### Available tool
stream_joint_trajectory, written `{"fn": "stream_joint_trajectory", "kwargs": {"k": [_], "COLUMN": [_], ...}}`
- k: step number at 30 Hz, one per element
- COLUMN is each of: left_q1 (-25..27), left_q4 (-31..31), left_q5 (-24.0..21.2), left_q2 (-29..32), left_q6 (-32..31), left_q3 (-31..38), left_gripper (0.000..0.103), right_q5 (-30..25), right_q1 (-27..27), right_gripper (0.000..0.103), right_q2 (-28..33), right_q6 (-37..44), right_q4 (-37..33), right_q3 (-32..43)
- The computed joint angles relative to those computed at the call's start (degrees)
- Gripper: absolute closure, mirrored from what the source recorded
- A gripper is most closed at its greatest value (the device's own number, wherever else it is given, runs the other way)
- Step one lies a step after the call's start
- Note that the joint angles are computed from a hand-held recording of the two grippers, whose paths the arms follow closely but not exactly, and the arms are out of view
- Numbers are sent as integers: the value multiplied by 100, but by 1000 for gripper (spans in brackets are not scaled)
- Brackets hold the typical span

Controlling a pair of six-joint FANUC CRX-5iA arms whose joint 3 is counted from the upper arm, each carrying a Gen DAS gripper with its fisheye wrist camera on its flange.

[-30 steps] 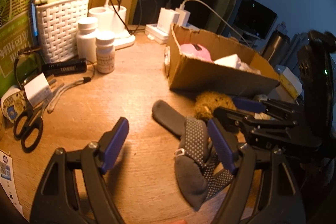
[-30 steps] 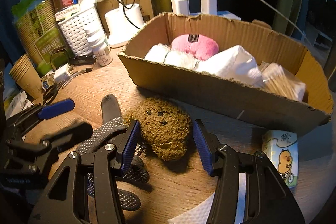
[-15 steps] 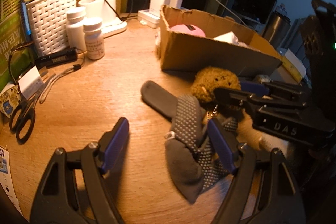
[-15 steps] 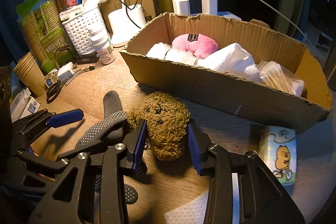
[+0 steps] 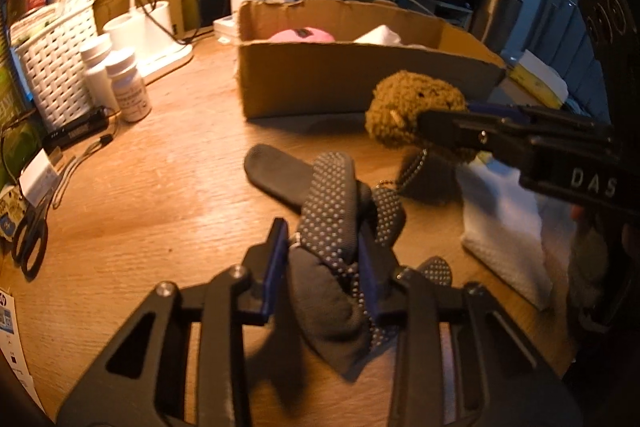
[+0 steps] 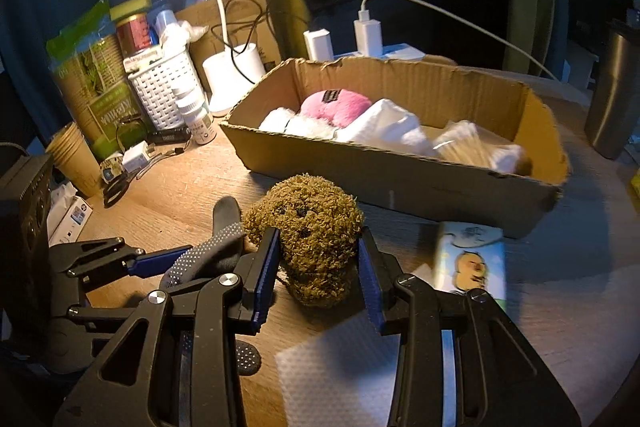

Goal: Organize soft objects
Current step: 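Lift the glove with the left tool while the right tool carries the brown plush to the box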

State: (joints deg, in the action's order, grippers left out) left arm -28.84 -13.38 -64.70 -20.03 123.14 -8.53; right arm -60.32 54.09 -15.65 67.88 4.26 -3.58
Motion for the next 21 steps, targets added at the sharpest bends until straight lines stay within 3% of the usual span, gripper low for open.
{"fn": "stream_joint_trajectory", "kwargs": {"k": [8, 21], "left_q1": [-302, -677], "left_q4": [-394, -1017], "left_q5": [24, -121], "left_q2": [8, 215], "left_q6": [383, 475], "left_q3": [262, 1005], "left_gripper": [69, 69], "right_q5": [62, 151], "right_q1": [-140, -244], "right_gripper": [63, 63], "right_q2": [-277, -566], "right_q6": [0, -117], "right_q4": [40, 357], "right_q3": [-94, -82]}}
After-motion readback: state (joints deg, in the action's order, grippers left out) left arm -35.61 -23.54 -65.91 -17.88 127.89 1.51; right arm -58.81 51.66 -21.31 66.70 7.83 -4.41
